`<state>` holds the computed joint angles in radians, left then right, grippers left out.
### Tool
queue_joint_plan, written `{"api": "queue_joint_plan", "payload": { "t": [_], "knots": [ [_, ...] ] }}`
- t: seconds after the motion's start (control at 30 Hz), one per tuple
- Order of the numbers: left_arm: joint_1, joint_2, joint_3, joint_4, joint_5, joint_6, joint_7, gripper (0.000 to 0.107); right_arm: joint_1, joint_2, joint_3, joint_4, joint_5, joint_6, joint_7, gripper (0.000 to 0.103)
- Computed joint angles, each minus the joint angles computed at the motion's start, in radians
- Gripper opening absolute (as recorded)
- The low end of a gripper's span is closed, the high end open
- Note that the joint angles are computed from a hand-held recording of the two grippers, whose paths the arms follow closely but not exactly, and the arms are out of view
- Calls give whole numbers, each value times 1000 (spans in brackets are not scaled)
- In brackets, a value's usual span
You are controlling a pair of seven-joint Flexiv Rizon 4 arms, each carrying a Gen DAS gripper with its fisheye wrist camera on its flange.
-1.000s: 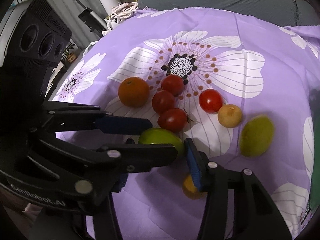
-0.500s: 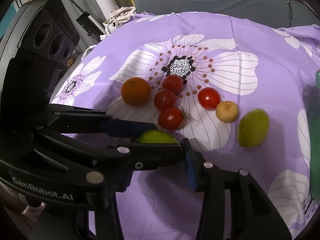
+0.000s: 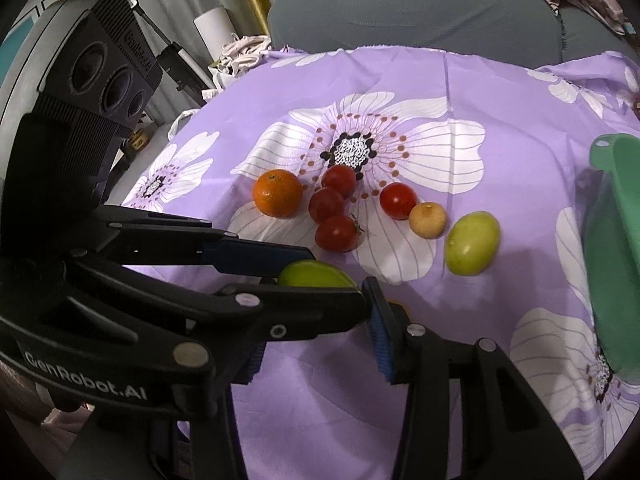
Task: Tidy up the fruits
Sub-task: 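Lift the green mango with the right gripper and carry it into the bowl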
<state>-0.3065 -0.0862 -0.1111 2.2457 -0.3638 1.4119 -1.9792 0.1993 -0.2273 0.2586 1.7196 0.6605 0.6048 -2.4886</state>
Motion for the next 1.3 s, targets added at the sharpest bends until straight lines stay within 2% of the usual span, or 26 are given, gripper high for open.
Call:
{"api": "queue_joint_plan", "payload": {
  "t": [0.27, 0.43, 1.0, 1.3],
  "knots": [
    [-9, -20, 26, -105, 184, -81, -113, 44, -33, 26, -14, -1, 63, -5, -37, 45],
    [-12, -41, 29, -178, 257, -134, -138, 44, -53, 35, -28, -9, 100, -10, -60, 45],
    [-47, -170, 38, -461, 372, -256, -76, 44, -126, 19, -64, -84, 204, 31, -102, 45],
    [-60, -241, 37, -585, 371, -289, -6, 44, -167, -19, -65, -148, 235, 54, -102, 45]
  ]
}}
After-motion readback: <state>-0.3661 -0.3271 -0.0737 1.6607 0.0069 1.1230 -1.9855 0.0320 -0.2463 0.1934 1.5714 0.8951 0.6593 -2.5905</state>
